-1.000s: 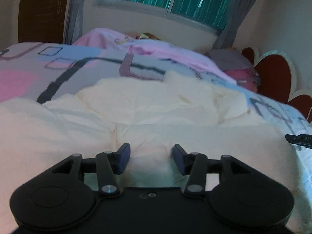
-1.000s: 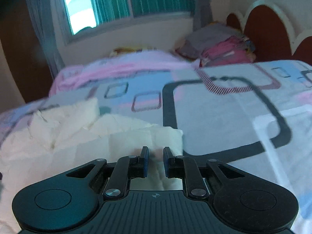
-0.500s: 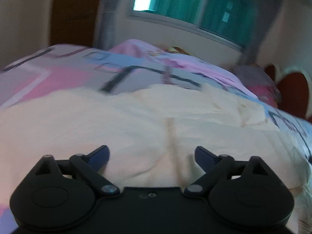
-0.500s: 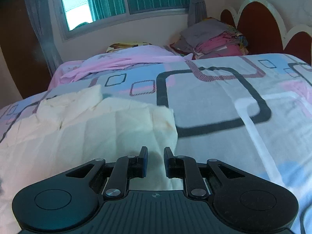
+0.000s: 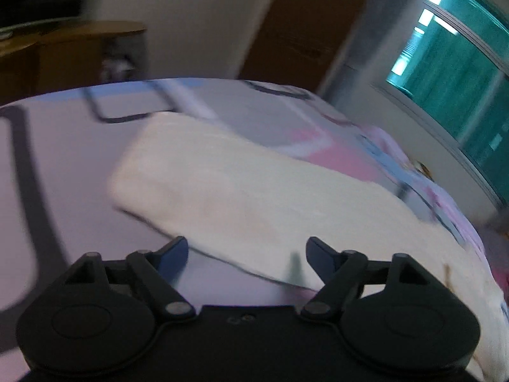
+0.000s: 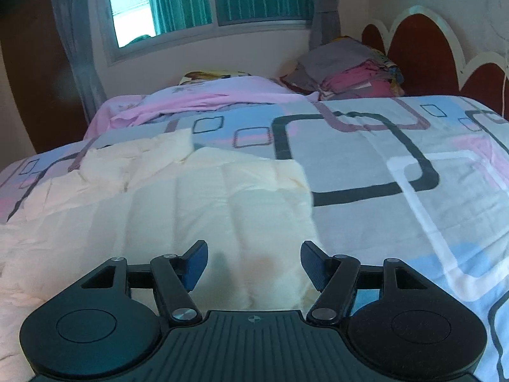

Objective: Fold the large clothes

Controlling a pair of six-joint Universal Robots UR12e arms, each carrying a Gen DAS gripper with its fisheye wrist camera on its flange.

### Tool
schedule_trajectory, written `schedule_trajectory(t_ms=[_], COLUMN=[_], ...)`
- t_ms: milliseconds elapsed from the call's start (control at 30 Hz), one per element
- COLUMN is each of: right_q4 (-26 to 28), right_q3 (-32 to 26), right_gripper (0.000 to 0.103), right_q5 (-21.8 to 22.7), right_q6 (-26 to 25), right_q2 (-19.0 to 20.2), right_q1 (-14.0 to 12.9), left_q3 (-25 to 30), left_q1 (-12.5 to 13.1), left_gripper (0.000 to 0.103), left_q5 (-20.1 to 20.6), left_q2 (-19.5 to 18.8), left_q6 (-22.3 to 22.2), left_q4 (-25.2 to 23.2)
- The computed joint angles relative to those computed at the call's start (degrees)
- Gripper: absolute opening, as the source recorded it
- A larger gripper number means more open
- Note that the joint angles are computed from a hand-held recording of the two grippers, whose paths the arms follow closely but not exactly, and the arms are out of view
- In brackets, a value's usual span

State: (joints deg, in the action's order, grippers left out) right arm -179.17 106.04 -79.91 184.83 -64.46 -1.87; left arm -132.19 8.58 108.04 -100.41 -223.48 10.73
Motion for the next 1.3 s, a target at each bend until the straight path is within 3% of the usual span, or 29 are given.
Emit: schedule_trajectory(t_ms=[100,267,300,333,367,433,567,767,1067,1300], right_q4=[0.4,0.3,0.3,0.4,0.4,0.3,-0.8,-2.1,-4.2,-4.7], right_q3=[-0.3,-0.4,-0.3,-0.3,-0.3,-0.3,0.0,0.6,1.5,3.2], right_gripper=[0.065,0.065,0.065,0.065,0.065,0.065,0.065,0.065,0.065,0.065], right_q5=[-0.1,-1.0,-1.1,-1.3,-1.5,-1.8,-1.7,-1.2,0.2,1.1], right_q6=[-0.1,-0.4,-0.4,-0.4,-0.5,-0.6,-0.4,1.6,5.9,7.7], right_q2=[-0.1,-0.3,-0.4,-0.5,-0.5,-0.6,-0.8,-1.1,-1.9,-2.8], right_q1=[0.8,1.9,2.0,2.1,2.1,2.1,1.8,1.2,-1.0,-3.4], left_q3=[-0.8,-1.5,-1.4,-1.4,-1.3,-0.4,3.4,12.5,24.7,30.3], left_q1=[2.0,4.2,4.8,5.4,5.9,5.4,2.3,-3.4,-11.9,-14.8], left_gripper=[0.075,0.067,0.048,0.014,0.006,0.008,0.008,0.008,0.008,0.008], left_q5=[-1.7,-3.9,-4.9,-6.7,-8.1,-8.0,-9.2,-17.4,-27.9,-34.0], left_q2=[-0.4,-3.5,-4.2,-4.6,-4.8,-5.4,-6.1,-8.9,-16.2,-20.1], left_q6=[-5.9,-16.2,-17.6,-18.5,-18.6,-15.2,-4.4,9.9,19.5,25.1], left_q4=[2.2,12.4,14.3,15.6,16.1,18.9,22.5,19.6,10.3,2.0])
